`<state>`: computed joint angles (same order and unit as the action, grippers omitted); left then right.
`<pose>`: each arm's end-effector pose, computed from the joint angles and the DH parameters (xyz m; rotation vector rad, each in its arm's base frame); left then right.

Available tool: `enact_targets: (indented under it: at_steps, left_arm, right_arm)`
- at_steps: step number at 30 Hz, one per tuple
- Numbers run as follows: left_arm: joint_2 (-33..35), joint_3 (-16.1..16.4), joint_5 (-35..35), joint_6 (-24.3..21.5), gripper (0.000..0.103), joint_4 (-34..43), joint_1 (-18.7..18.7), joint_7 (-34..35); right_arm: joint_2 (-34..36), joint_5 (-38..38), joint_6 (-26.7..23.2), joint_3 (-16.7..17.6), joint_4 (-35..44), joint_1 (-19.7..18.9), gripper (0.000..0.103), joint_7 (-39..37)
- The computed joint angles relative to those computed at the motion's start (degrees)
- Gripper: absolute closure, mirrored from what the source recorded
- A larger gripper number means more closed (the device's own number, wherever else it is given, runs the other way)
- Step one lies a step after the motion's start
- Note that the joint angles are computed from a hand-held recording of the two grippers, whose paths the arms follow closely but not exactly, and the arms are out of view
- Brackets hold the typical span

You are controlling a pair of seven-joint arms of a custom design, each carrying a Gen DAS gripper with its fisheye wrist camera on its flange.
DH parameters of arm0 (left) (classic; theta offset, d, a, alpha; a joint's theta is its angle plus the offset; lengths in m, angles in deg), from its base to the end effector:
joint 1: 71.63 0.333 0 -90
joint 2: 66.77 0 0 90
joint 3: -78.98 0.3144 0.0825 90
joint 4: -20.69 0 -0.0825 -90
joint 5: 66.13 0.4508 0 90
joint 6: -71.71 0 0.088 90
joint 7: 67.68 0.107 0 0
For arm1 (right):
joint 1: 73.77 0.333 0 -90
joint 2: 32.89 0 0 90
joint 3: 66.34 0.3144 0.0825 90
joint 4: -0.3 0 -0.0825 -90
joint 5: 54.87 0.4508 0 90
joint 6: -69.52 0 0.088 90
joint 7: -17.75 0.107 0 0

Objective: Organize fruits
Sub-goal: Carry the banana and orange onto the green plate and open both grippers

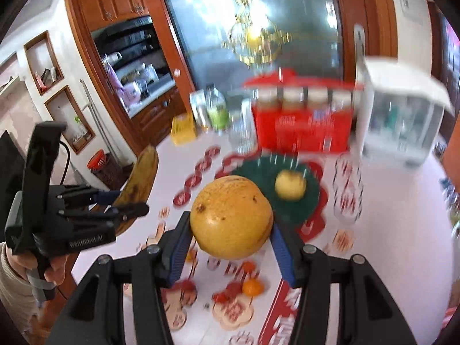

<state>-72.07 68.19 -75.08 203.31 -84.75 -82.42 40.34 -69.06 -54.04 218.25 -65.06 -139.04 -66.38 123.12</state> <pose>0.5949 -0.2435 0.6093 -1.2656 2.4714 -0.6904 0.4712 0.0731 0.6010 -1.6000 1.8135 -0.5551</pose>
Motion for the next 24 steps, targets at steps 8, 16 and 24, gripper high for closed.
enact_targets:
  at_steps: [8, 16, 24]
  left_arm:
    - [12.3, -1.15, 4.46, -2.51, 0.069, 15.27, -0.46, 0.65]
    - [30.9, -1.39, 8.54, -6.58, 0.069, 33.24, -3.03, -1.33]
    - [51.69, -1.23, 9.49, -17.78, 0.069, 57.95, -6.68, -0.15]
  right_arm:
    - [12.07, -5.03, -0.59, 0.55, 12.27, -4.05, 0.05, 1.68]
    - [24.39, -5.18, -2.37, -1.53, 18.2, -4.7, 0.05, 4.66]
    - [33.55, -0.46, -3.85, -3.26, 19.78, -4.06, 0.05, 3.61]
